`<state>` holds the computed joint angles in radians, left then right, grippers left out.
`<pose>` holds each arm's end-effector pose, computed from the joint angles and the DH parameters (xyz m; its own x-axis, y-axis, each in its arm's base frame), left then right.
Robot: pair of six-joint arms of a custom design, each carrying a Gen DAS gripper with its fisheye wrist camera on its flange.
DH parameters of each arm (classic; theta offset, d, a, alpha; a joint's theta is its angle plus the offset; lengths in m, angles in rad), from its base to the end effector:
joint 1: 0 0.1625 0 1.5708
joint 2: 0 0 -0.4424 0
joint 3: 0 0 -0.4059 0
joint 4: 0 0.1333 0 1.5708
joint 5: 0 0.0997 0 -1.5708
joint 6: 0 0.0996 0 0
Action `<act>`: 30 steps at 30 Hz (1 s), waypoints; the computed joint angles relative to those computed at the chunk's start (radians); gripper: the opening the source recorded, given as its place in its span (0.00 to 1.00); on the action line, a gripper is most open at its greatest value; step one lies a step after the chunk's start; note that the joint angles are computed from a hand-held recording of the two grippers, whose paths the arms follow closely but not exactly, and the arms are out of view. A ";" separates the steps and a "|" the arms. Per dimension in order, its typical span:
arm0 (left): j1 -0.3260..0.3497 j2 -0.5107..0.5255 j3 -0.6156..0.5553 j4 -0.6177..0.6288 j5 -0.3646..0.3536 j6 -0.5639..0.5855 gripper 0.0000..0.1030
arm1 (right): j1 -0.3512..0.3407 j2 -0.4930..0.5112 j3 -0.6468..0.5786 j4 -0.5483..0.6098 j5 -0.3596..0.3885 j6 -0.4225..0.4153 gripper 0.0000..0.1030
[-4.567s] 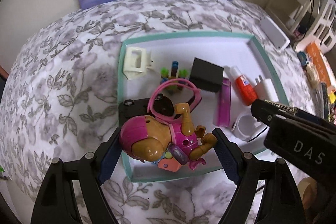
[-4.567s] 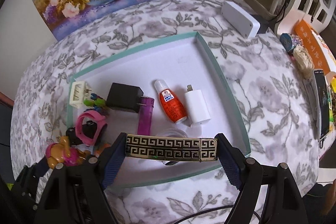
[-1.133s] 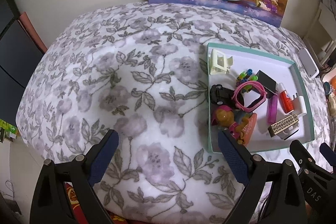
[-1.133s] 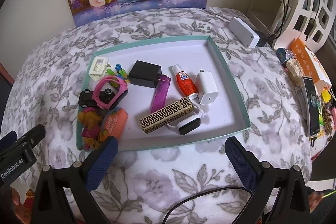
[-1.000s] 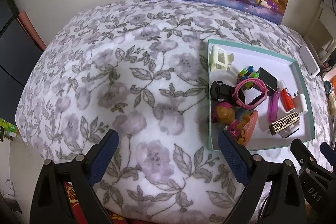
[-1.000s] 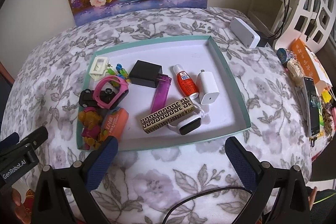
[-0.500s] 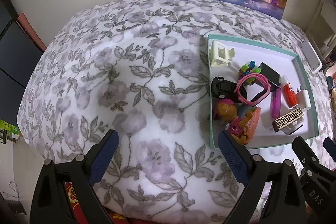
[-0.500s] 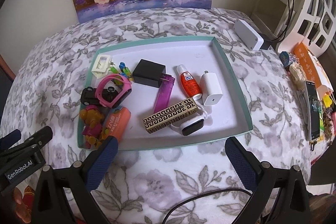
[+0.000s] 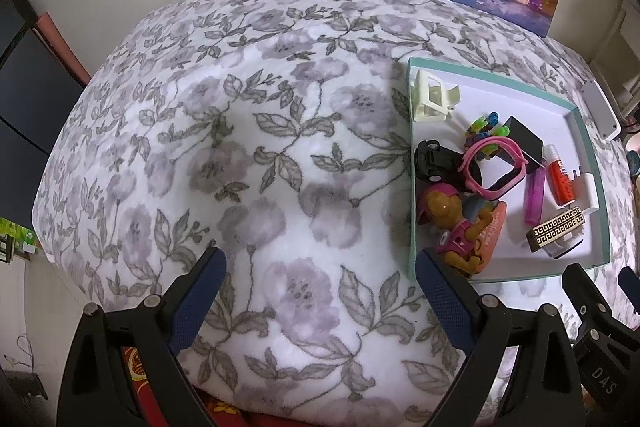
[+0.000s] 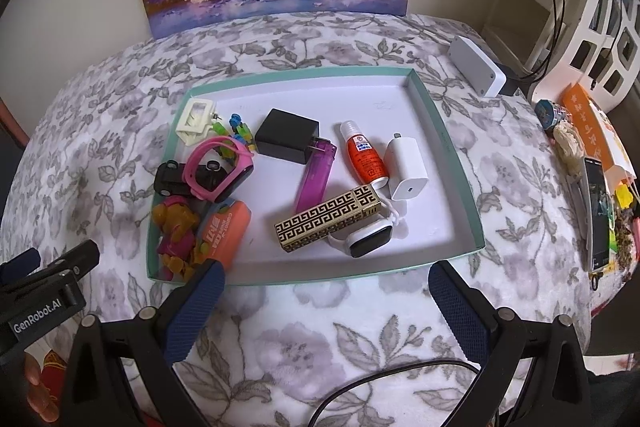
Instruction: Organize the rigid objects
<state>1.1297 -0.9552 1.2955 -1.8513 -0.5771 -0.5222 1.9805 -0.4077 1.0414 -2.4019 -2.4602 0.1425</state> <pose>-0.1175 -0.7566 0.3280 -0.6217 -0.2091 -0.7549 0.1339 0.9211 -0.3655 0.3872 -0.7512 0.0556 -0.6874 0.0177 0.7260 -0.2960 0.9061 -0.3023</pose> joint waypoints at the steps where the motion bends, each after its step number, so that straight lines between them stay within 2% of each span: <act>1: 0.001 0.000 -0.001 0.003 -0.001 -0.003 0.93 | 0.000 0.001 -0.001 0.000 0.000 0.000 1.00; 30: 0.011 0.004 -0.026 0.050 -0.024 -0.051 0.93 | 0.000 0.006 -0.009 0.009 -0.001 0.007 1.00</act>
